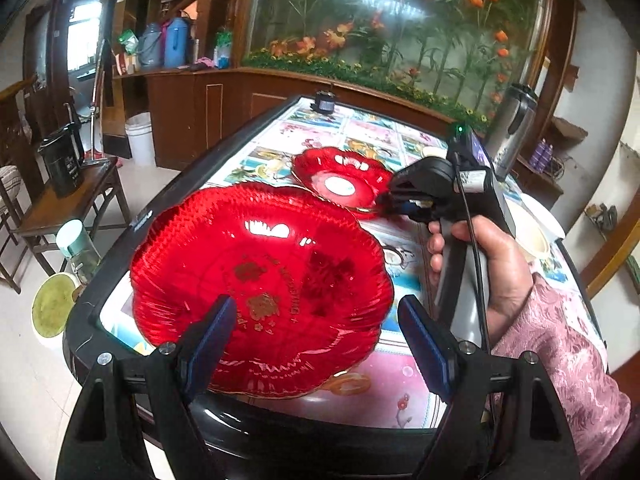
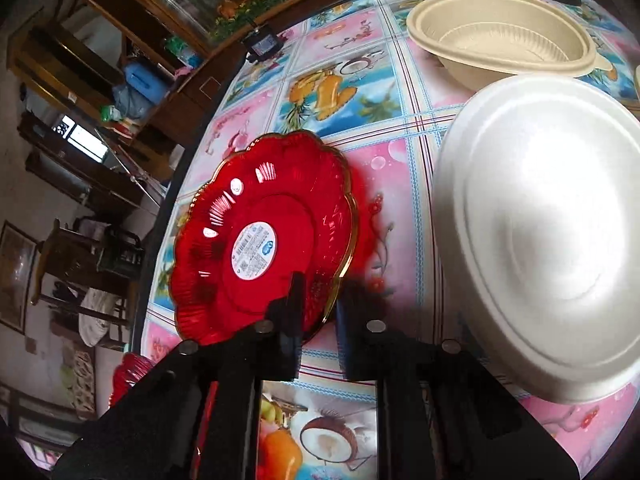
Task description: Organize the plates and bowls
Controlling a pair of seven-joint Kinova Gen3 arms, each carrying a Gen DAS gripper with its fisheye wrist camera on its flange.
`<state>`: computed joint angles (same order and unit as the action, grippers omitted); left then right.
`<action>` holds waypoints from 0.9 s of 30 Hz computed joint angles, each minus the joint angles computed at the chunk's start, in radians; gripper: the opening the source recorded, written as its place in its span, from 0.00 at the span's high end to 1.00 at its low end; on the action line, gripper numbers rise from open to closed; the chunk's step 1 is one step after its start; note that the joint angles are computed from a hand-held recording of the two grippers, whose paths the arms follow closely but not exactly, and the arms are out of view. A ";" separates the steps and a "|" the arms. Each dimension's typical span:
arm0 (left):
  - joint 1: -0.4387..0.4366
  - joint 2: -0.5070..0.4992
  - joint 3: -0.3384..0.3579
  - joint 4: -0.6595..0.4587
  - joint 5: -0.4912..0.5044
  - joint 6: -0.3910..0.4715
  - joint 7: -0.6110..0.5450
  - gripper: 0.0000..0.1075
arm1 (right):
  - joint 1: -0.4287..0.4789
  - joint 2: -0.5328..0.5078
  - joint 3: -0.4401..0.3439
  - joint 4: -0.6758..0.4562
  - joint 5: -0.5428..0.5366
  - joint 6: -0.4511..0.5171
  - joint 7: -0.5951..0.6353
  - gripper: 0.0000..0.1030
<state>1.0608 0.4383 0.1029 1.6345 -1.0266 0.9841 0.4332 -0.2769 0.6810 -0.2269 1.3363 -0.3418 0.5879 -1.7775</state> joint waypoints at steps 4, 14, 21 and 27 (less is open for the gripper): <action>-0.009 0.008 0.009 -0.023 0.029 -0.004 -0.056 0.23 | 0.020 -0.012 -0.016 0.022 -0.012 -0.005 0.017 0.88; -0.007 0.021 0.017 -0.059 0.072 -0.069 -0.160 0.23 | 0.171 -0.126 -0.099 0.229 -0.149 -0.015 0.194 0.88; 0.009 0.091 -0.010 -0.166 0.180 -0.052 -0.322 0.23 | 0.336 -0.218 -0.145 0.405 -0.350 -0.004 0.421 0.90; 0.024 0.084 -0.040 -0.193 0.233 -0.047 -0.345 0.23 | 0.451 -0.297 -0.099 0.518 -0.459 0.063 0.610 0.92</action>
